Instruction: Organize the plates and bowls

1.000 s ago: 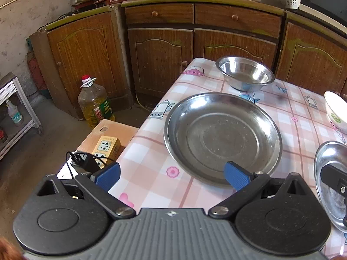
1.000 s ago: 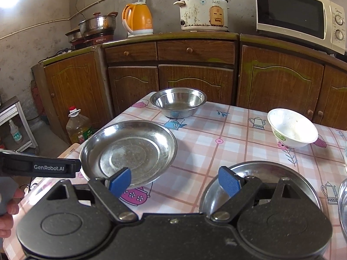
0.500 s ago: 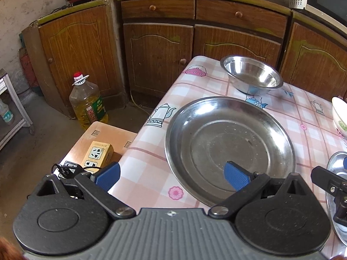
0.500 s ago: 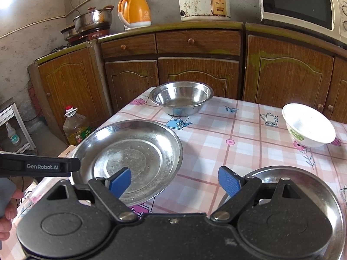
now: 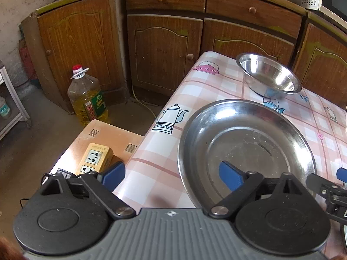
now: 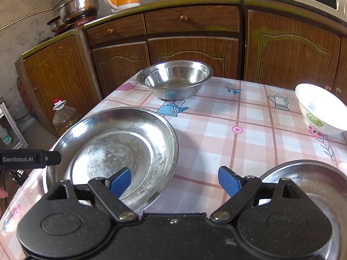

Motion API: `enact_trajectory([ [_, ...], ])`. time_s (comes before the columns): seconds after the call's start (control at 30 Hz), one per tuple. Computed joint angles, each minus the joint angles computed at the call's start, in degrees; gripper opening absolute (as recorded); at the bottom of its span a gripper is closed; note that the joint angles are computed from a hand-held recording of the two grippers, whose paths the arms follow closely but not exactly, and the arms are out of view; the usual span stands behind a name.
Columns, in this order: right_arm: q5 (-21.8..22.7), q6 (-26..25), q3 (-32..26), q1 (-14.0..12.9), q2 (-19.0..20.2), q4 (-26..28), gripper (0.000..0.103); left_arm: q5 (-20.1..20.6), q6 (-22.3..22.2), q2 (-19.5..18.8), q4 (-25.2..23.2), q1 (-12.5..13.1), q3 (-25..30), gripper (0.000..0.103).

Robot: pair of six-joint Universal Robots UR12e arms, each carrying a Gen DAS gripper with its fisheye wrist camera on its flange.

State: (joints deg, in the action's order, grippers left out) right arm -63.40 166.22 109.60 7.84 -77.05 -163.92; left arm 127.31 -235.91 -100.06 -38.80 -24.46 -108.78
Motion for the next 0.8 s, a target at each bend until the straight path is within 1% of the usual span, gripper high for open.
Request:
enact_trajectory([
  [0.03,-0.33,-0.23,-0.13,0.24,0.21,0.00,0.103,-0.02,0.38,-0.05,0.56,0.04,-0.14,0.089],
  [0.13,-0.67,-0.66,-0.50,0.57,0.81,-0.09,0.103,0.07,1.18,-0.35,0.80,0.34,-0.14,0.085],
  [0.23,-1.20,0.28,-0.79,0.72,1.37,-0.62,0.103,-0.64,0.96,-0.45,1.21,0.88,-0.32,0.079],
  [0.3,-1.17,0.87,-1.16,0.70,1.81,-0.39,0.103,-1.44,1.48,-0.43,2.38,1.27,-0.61,0.077],
  [0.4,-0.71,0.99,-1.60,0.64,2.34,0.34,0.102,-0.46,2.10,-0.67,3.58,1.30,-0.72,0.073],
  [0.47,-0.10,1.29,-1.78,0.62,2.64,0.50,0.102,-0.49,2.10,-0.72,3.98,1.54,-0.85,0.069],
  [0.5,0.34,1.51,-1.88,0.58,2.77,0.64,0.102,-0.97,1.89,-0.73,3.91,1.79,-0.88,0.065],
  [0.53,0.77,1.76,-2.06,0.57,2.96,0.85,0.102,-1.62,1.68,-0.73,3.71,2.04,-0.92,0.059],
  [0.57,1.00,1.94,-2.14,0.58,3.08,0.94,0.102,-2.12,1.50,-0.73,3.46,2.25,-0.96,0.056],
  [0.6,1.15,1.98,-2.25,0.60,3.20,1.09,0.102,-1.93,1.51,-0.79,3.78,2.29,-1.08,0.057],
  [0.63,1.27,1.97,-2.41,0.67,3.34,1.48,0.102,-1.91,1.77,-0.81,4.26,2.35,-1.18,0.055],
  [0.73,1.06,1.98,-2.39,0.86,3.70,0.16,0.101,-2.50,2.09,-0.86,6.08,2.64,-1.43,0.049],
  [0.8,1.27,2.03,-2.52,0.94,3.81,0.12,0.098,-2.41,2.74,-1.13,7.06,2.70,-1.44,0.045],
])
